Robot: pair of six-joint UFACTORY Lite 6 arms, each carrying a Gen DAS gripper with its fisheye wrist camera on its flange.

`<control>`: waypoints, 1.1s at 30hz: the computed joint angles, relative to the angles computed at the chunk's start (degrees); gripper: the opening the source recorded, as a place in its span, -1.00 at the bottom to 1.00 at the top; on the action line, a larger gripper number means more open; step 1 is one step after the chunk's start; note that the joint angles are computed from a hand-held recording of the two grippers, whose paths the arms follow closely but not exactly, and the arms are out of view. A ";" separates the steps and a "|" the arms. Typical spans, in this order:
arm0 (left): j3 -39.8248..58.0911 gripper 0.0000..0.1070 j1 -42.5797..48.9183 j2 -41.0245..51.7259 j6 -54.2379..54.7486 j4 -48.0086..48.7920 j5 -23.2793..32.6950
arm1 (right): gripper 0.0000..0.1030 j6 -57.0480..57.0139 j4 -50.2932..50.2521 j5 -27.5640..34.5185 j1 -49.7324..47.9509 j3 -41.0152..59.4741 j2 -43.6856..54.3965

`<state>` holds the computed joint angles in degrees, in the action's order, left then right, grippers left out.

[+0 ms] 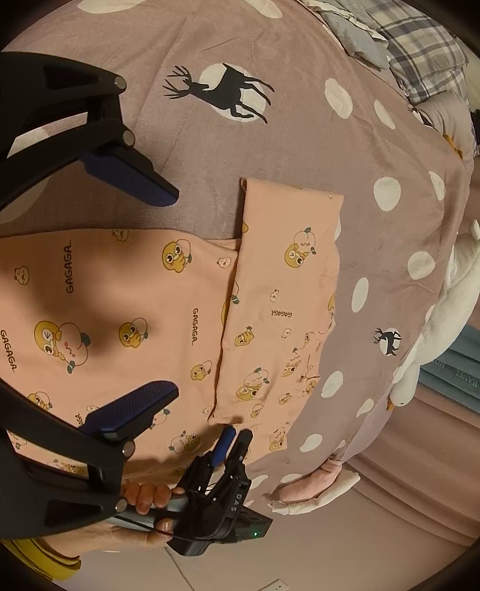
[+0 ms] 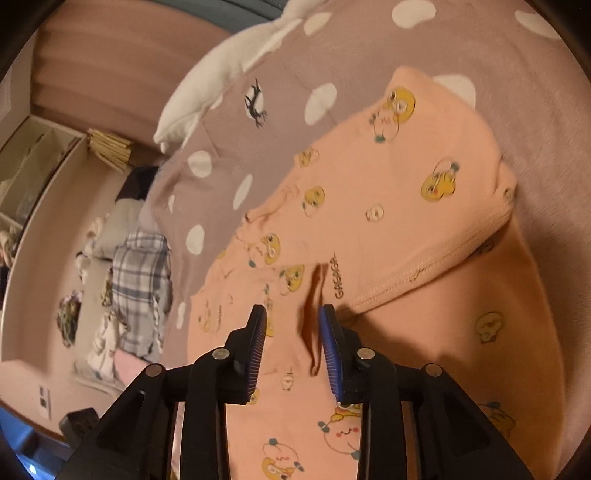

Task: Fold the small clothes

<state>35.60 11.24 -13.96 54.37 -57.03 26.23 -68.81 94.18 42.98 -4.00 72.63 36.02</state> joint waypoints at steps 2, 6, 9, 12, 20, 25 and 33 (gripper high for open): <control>-0.03 0.78 0.02 0.15 -0.37 0.48 -0.29 | -0.42 1.22 -1.64 -1.00 1.88 1.09 0.53; 0.01 0.78 0.46 0.71 -0.47 0.56 -0.27 | -0.48 4.36 -9.35 -8.94 6.37 2.86 -0.55; 0.15 0.78 0.83 1.14 -0.25 0.36 0.00 | -0.87 6.95 -16.29 -16.26 9.66 2.78 -3.08; 0.73 0.78 1.01 1.62 -0.43 0.53 0.42 | -0.89 7.21 -18.48 -17.94 9.41 2.82 -6.01; 3.48 0.78 -0.82 2.75 -1.33 -0.31 0.99 | -0.89 16.69 -34.17 -20.03 2.61 10.74 -9.24; 6.46 0.78 -4.13 6.14 -2.41 -0.83 0.14 | -0.89 18.48 -38.67 -19.78 -0.76 13.35 -6.22; 15.36 0.78 -7.09 14.82 -4.80 -0.80 0.87 | -0.89 35.50 -53.10 -19.14 -2.56 18.40 3.74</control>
<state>50.96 4.15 0.86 49.57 -57.83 27.10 -33.31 41.08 23.83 -6.56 91.03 39.76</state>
